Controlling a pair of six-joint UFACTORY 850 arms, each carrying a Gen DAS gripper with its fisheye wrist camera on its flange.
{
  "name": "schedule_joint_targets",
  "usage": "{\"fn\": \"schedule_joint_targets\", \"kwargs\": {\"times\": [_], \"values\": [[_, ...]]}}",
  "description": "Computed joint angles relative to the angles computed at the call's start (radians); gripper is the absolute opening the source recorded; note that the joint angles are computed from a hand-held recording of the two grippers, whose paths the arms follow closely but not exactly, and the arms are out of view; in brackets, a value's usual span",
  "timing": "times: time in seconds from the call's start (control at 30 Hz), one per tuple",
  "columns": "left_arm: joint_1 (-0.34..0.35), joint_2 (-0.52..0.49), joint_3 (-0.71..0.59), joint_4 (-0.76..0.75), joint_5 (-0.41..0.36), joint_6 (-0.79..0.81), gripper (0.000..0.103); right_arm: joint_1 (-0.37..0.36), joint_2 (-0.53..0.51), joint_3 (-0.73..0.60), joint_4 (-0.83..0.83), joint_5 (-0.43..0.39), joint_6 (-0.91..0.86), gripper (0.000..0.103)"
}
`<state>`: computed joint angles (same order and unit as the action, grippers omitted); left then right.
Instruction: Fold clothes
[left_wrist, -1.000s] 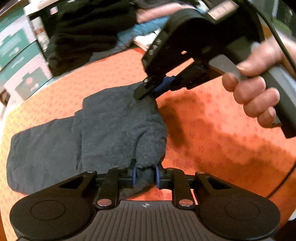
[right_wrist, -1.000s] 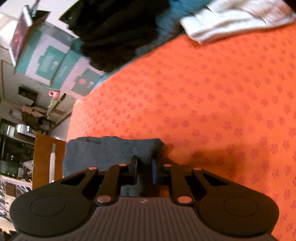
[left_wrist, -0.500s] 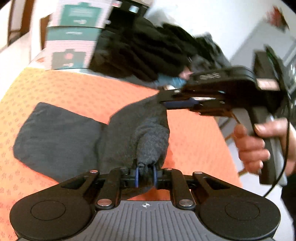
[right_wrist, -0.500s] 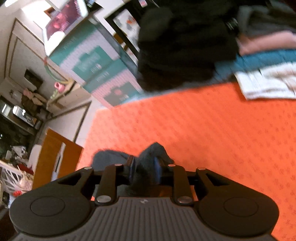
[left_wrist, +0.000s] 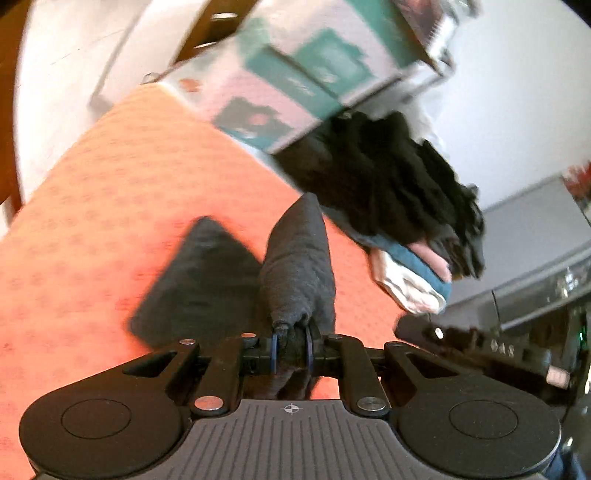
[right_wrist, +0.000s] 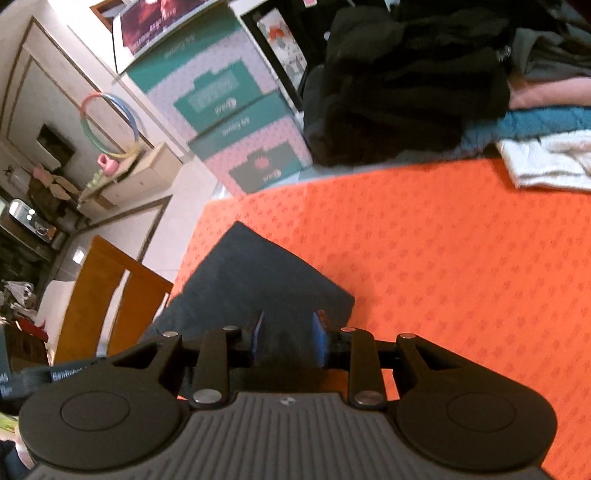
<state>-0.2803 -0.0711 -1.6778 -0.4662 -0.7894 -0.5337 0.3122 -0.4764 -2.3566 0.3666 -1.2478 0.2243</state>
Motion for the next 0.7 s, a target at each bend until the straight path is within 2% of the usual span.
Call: {"fn": "schedule_joint_targets", "kwargs": {"times": [0.17,0.37,0.53,0.7], "values": [[0.066,0.033,0.094,-0.084,-0.017,0.043,0.016,0.065,-0.01,0.009,-0.053,-0.011,-0.035,0.032],[0.089,0.07,0.143,-0.069,-0.037,0.01,0.019,0.154,-0.05,-0.026,-0.13,-0.045,-0.132,0.032],[0.094,0.079,0.104,-0.016,-0.066,0.031,0.021,0.205,-0.016,0.054,-0.173,-0.019,-0.204,0.032],[0.072,0.042,0.012,0.088,-0.069,0.033,0.022,0.236,0.024,0.147,-0.2,0.019,-0.234,0.032]]}}
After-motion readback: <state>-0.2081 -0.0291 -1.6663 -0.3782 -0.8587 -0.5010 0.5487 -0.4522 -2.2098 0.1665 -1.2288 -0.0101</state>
